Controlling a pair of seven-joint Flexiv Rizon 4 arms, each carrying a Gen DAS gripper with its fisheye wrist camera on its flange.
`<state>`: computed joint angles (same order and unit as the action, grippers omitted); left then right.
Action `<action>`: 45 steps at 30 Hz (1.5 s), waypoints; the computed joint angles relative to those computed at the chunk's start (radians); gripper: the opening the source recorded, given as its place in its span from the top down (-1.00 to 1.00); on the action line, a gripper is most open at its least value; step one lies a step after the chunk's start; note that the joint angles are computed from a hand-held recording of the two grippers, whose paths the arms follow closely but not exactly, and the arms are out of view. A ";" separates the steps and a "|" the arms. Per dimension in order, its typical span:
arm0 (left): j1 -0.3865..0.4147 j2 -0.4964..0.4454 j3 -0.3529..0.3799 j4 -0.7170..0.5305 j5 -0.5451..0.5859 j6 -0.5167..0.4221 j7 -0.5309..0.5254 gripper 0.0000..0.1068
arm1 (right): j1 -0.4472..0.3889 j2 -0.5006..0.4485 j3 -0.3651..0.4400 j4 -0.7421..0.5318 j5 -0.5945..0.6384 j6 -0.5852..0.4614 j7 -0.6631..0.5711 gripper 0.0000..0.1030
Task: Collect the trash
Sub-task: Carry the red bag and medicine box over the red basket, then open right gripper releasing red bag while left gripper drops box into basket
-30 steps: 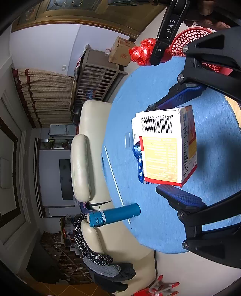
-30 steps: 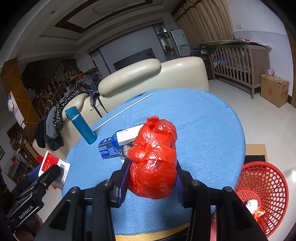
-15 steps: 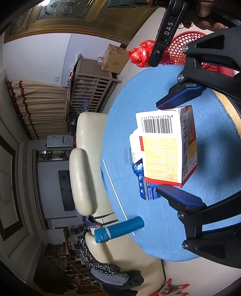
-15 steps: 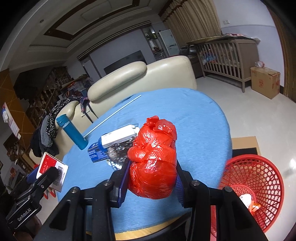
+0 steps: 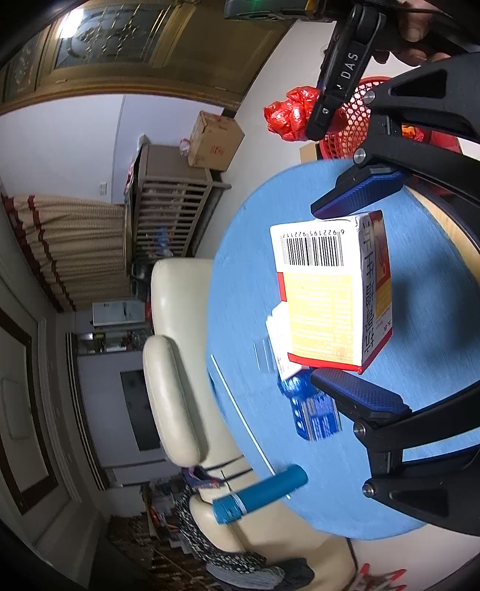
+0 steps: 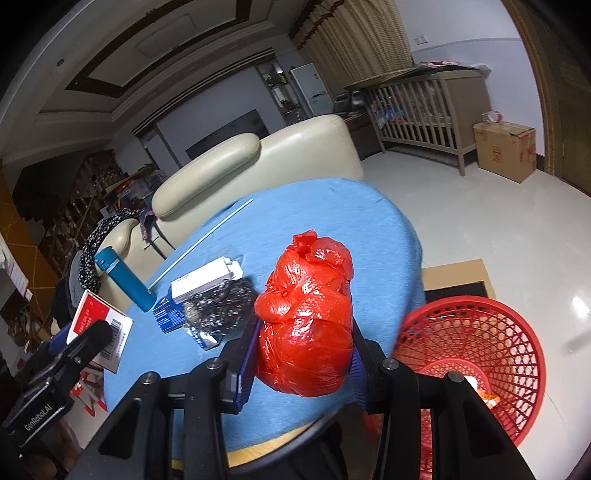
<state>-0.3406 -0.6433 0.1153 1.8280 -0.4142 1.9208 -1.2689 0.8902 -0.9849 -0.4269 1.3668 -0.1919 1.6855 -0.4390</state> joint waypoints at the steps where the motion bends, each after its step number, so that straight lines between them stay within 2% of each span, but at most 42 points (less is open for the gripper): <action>1: -0.004 -0.003 -0.001 -0.008 0.002 -0.007 0.005 -0.56 | 0.005 0.004 -0.009 0.015 0.007 0.006 0.003 0.12; 8: -0.023 -0.024 -0.010 -0.064 0.034 -0.048 0.019 -0.56 | 0.042 0.027 -0.064 0.111 0.066 0.036 0.011 0.12; 24: -0.040 -0.075 -0.028 -0.162 0.122 -0.137 -0.002 -0.56 | 0.064 0.056 -0.097 0.277 0.173 0.059 0.000 0.12; 36: -0.046 -0.133 -0.034 -0.276 0.174 -0.216 -0.031 -0.56 | 0.021 0.072 -0.046 0.380 0.212 0.077 -0.001 0.12; 45: -0.054 -0.155 -0.035 -0.331 0.212 -0.261 -0.061 -0.56 | -0.047 0.071 0.038 0.343 0.174 0.060 -0.039 0.12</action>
<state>-0.3943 -0.7987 0.0808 1.4967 -0.2024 1.6602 -1.3300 0.8429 -0.9143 -0.3892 1.7097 -0.0182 1.7452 -0.4782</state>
